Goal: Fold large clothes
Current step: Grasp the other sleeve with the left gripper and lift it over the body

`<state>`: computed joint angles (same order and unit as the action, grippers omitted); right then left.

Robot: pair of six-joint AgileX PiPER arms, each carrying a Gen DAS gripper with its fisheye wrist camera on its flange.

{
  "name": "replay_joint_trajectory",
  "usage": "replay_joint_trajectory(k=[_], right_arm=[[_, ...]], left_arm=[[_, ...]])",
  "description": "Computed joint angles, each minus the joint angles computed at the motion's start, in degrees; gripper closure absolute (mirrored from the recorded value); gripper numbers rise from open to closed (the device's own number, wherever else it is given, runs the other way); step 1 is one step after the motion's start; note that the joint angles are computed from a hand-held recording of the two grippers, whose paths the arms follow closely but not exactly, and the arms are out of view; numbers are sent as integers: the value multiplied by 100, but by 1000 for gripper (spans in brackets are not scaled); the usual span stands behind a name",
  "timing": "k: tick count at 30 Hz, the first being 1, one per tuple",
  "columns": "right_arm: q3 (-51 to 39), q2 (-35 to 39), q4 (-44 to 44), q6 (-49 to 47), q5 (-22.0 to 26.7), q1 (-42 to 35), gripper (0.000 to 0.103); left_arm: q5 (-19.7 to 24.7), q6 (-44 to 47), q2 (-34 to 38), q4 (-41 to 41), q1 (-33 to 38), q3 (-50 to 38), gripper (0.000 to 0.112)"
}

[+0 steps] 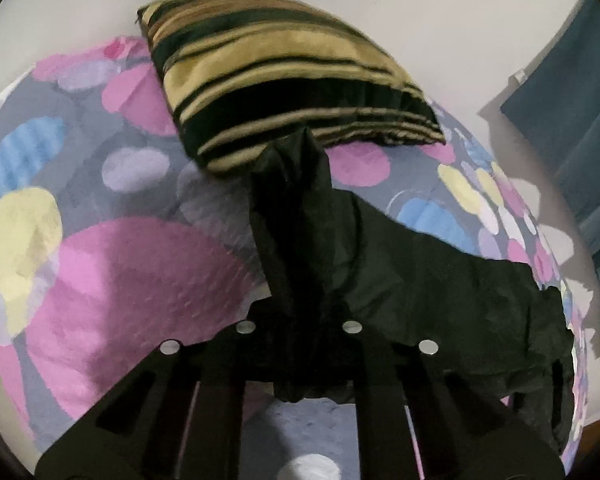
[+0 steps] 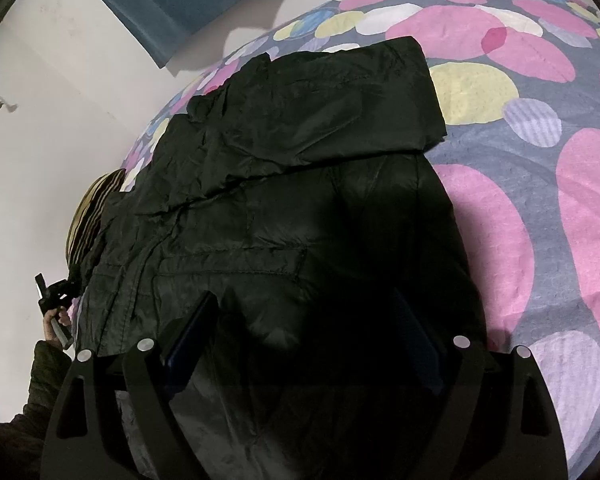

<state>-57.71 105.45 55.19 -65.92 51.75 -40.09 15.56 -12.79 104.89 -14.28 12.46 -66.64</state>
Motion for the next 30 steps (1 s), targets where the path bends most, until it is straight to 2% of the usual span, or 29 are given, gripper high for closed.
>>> replay_joint_trajectory(k=[3,8,14,18,22,26,30], right_arm=[[8,-2,16,-18,-4,-7,16],[36,-16,54,-53,-33,1,16],[90,-55,81,-115,-118,23,16],[98,-41,132,-153,-98,8,16],[100,-21,156,-192,-94,-2,16],[118,-36,158,-221,-126,6,16],[116,-35,167,-218,-121,11,16]], left_arm=[[-7,-848,-304,957,-322,-3,104],[101,-974,-707,1157,-1016,-281,104],[441,-1107,-581,1299,-2096,-1197,105],[809,-814,-64,874,-2753,-2225,105],[1174,-1076,649,1257,-3512,-3336,105],[1557,-826,1411,859,-3950,-4430,105],[2270,-887,2383,905,-4500,-5987,105]])
